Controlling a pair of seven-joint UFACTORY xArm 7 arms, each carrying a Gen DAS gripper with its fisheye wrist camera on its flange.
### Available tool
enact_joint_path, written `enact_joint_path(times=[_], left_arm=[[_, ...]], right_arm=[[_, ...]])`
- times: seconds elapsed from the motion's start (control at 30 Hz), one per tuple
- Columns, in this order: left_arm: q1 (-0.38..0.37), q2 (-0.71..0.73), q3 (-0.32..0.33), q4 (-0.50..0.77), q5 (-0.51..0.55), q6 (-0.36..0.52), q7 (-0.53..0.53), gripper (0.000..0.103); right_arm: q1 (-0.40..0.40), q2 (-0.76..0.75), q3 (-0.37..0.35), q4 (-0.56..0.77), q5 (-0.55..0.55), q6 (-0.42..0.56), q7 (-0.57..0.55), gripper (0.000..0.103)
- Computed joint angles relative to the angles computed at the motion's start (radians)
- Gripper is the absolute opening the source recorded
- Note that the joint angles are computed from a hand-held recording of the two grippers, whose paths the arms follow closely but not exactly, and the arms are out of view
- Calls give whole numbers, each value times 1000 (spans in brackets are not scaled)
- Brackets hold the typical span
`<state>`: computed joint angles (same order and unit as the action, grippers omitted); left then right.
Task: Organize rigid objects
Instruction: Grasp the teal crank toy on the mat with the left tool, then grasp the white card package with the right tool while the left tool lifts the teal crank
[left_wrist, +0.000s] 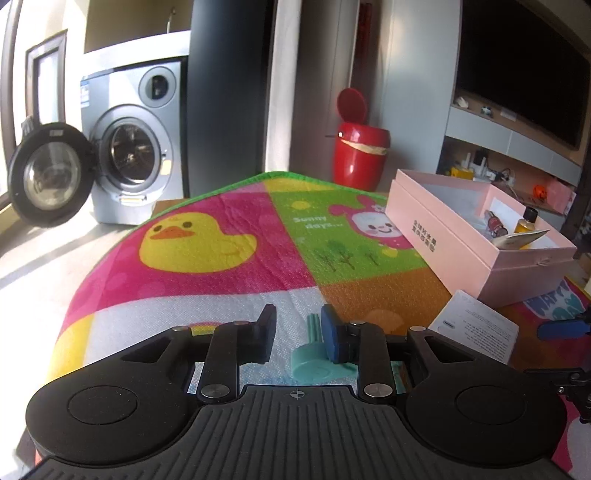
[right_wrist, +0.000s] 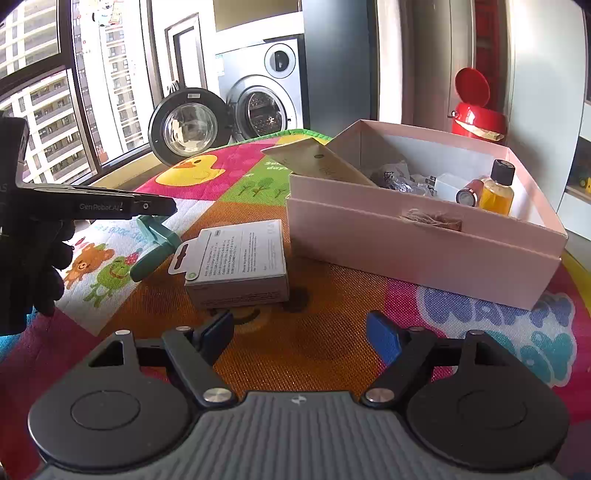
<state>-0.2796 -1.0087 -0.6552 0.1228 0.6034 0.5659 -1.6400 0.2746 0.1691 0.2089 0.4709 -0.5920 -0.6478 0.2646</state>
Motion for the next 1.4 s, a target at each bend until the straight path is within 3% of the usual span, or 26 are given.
enact_joint_path(times=[0.07, 0.13, 0.23, 0.3, 0.37, 0.47, 0.57, 0.6, 0.67, 0.8, 0.93, 1.0, 1.07, 1.13, 1.23, 1.4], left_arm=[[-107, -60, 0, 15, -118, 173, -63, 30], [-205, -147, 18, -9, -204, 238, -158, 30], [-287, -246, 51, -68, -268, 218, -275, 29], [-249, -230, 73, -79, -257, 156, -296, 29], [-159, -167, 70, -61, -228, 89, -309, 29], [14, -45, 49, -29, -160, -80, -323, 31], [178, 103, 10, 31, -84, -239, -272, 31], [214, 148, -7, 54, -60, -275, -237, 31], [230, 194, -44, 95, -42, -255, -176, 32], [173, 201, -95, 135, -39, -129, -134, 33], [41, 170, -87, 139, -62, 9, -122, 34], [-29, 117, -90, 132, -85, 81, -161, 34], [-96, 60, -82, 119, -110, 130, -205, 34], [-147, 25, -69, 104, -129, 141, -239, 34], [-188, 24, -61, 103, -145, 159, -256, 34], [-237, 26, -44, 81, -165, 160, -290, 34]], right_arm=[[2, 0, 0, -1, 7, 1, -5, 79], [5, -3, 0, -4, 14, 0, -11, 79], [13, -3, -1, -9, 40, 0, -26, 79], [18, -4, -1, -10, 57, 1, -34, 79], [34, -9, -2, -21, 108, -1, -60, 79], [43, -12, -3, -29, 149, -7, -72, 79], [35, -11, -1, -24, 134, -2, -55, 80], [34, -11, -1, -24, 131, -1, -54, 80], [32, -10, -1, -22, 124, 1, -51, 81], [27, -10, 0, -18, 108, 5, -40, 83], [7, -5, 4, 3, 37, 31, -4, 90], [-17, 4, 9, 24, -34, 46, 38, 95], [-67, 15, 21, 63, -182, 73, 138, 103], [-65, 7, 22, 74, -211, 107, 156, 103], [0, -19, 4, 58, -125, 151, 46, 103], [-81, 34, 76, 147, -346, 141, 198, 102]])
